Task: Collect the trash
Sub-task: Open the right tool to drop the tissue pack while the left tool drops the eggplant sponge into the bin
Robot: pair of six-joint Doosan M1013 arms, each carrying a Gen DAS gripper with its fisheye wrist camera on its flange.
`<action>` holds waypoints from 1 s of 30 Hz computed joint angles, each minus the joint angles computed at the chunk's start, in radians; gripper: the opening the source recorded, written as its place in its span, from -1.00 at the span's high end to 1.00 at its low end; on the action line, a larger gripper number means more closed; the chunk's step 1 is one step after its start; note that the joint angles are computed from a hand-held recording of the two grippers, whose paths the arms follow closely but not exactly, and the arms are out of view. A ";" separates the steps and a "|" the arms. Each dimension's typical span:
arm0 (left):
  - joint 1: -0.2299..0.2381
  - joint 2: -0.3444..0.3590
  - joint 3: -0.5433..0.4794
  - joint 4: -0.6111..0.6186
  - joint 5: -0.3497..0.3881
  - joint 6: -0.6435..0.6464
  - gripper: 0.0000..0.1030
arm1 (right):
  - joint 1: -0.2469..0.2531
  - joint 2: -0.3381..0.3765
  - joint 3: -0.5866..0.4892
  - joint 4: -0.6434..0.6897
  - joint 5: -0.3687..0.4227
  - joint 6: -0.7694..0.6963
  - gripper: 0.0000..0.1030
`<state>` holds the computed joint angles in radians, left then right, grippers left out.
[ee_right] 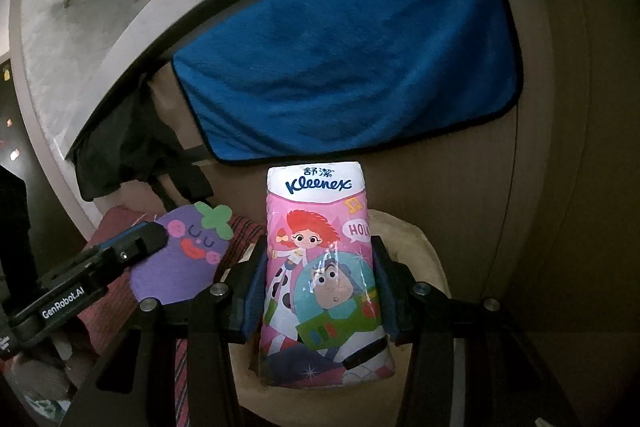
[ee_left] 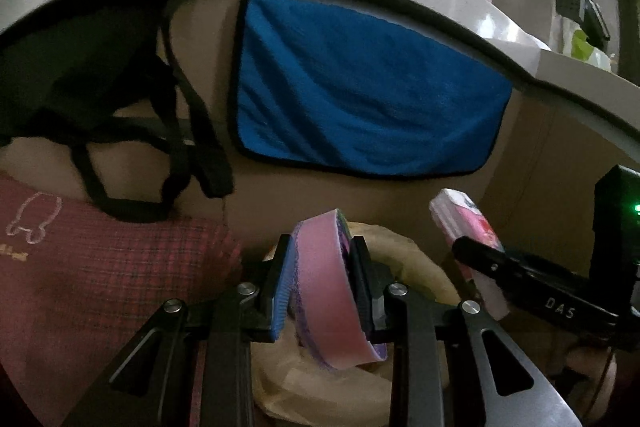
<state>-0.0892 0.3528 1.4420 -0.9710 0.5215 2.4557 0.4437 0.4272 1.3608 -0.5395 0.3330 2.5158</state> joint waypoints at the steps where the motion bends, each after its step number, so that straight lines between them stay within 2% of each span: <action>1: 0.006 0.012 -0.013 -0.020 0.038 0.005 0.42 | -0.001 0.002 -0.003 0.007 -0.001 -0.005 0.06; 2: 0.012 0.023 -0.028 -0.035 0.078 0.002 0.41 | -0.003 0.005 -0.006 0.019 -0.005 -0.016 0.01; 3: 0.021 0.041 -0.051 -0.038 0.138 -0.022 0.29 | -0.007 0.008 -0.009 0.062 -0.018 -0.057 -0.03; 4: 0.026 0.052 -0.068 -0.019 0.174 -0.057 0.02 | -0.010 0.010 -0.009 0.096 -0.026 -0.085 -0.17; 5: 0.029 0.054 -0.071 -0.015 0.182 -0.070 -0.11 | -0.012 0.012 -0.009 0.109 -0.027 -0.089 -0.33; 6: 0.032 0.053 -0.068 -0.021 0.182 -0.069 -0.21 | -0.011 0.011 -0.007 0.095 -0.026 -0.066 -0.38; 9: 0.040 0.035 -0.050 -0.027 0.162 -0.071 -0.21 | -0.002 0.004 0.006 0.013 -0.013 0.018 -0.42; 11: 0.045 0.016 -0.032 -0.021 0.135 -0.082 -0.21 | 0.004 -0.005 0.016 0.012 -0.008 0.023 -0.51; 16: 0.063 -0.048 0.033 0.011 0.070 -0.098 -0.21 | 0.032 -0.033 0.039 -0.021 0.019 0.082 -0.56; 20: 0.082 -0.134 0.125 0.094 0.007 -0.093 -0.21 | 0.078 -0.070 0.070 -0.174 0.054 0.211 -0.56; 24: 0.124 -0.234 0.235 0.145 0.003 -0.051 -0.21 | 0.139 -0.111 0.112 -0.306 0.087 0.329 -0.57; 26: 0.152 -0.283 0.290 0.115 -0.001 0.004 -0.21 | 0.170 -0.133 0.137 -0.323 0.084 0.358 -0.60; 30: 0.197 -0.379 0.403 0.055 -0.045 0.114 -0.21 | 0.227 -0.151 0.155 -0.247 0.119 0.308 -0.61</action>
<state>0.1075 -0.0265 1.8446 -0.9155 0.4768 2.5693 0.6711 0.2767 1.5161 -0.7861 0.4521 2.8240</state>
